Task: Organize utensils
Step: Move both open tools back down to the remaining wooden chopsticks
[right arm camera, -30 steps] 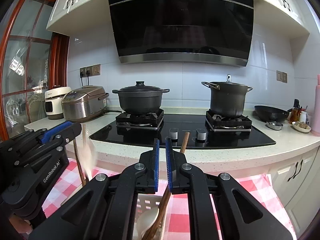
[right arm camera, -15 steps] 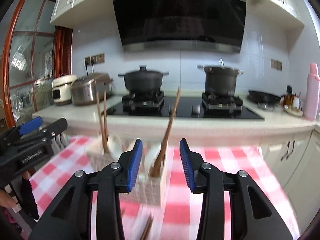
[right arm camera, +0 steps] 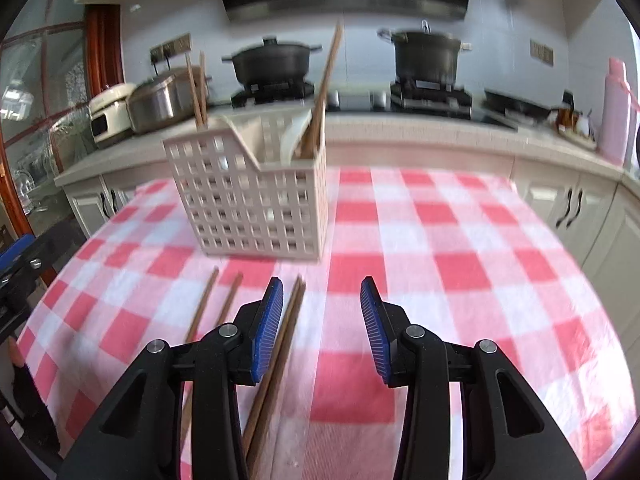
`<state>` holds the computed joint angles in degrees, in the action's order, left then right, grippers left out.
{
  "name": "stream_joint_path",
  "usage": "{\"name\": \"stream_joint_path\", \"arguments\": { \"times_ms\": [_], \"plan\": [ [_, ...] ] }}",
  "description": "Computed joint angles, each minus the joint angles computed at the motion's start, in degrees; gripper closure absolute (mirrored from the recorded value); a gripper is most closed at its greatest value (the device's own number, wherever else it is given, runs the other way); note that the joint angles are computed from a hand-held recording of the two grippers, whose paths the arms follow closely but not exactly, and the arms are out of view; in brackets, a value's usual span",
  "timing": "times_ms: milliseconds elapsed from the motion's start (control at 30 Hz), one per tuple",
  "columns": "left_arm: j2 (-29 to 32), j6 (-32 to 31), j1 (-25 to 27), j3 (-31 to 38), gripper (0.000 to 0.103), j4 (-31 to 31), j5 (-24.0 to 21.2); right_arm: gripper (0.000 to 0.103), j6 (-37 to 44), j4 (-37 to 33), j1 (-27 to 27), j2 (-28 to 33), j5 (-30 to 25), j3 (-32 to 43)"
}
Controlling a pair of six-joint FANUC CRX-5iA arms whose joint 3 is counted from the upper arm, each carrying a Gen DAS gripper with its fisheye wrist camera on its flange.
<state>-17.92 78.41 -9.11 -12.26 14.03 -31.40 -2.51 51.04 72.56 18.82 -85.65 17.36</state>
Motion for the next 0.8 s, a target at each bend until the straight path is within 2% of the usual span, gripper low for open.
{"name": "stream_joint_path", "arguments": {
  "times_ms": [200,367,800],
  "plan": [
    [-0.2,-1.2,1.8,-0.9,0.007,0.6,-2.7,0.079,1.7,-8.8,-2.0,1.9,-0.1,3.8],
    [-0.1,-2.2,3.2,-1.4,0.007,1.8,-3.6,0.085,3.7,-10.3,-2.7,3.3,0.1,6.1],
    [0.3,-3.9,3.3,-2.0,0.007,2.3,-4.7,0.086,8.8,-12.5,-3.6,6.9,-2.3,11.9]
  ]
}}
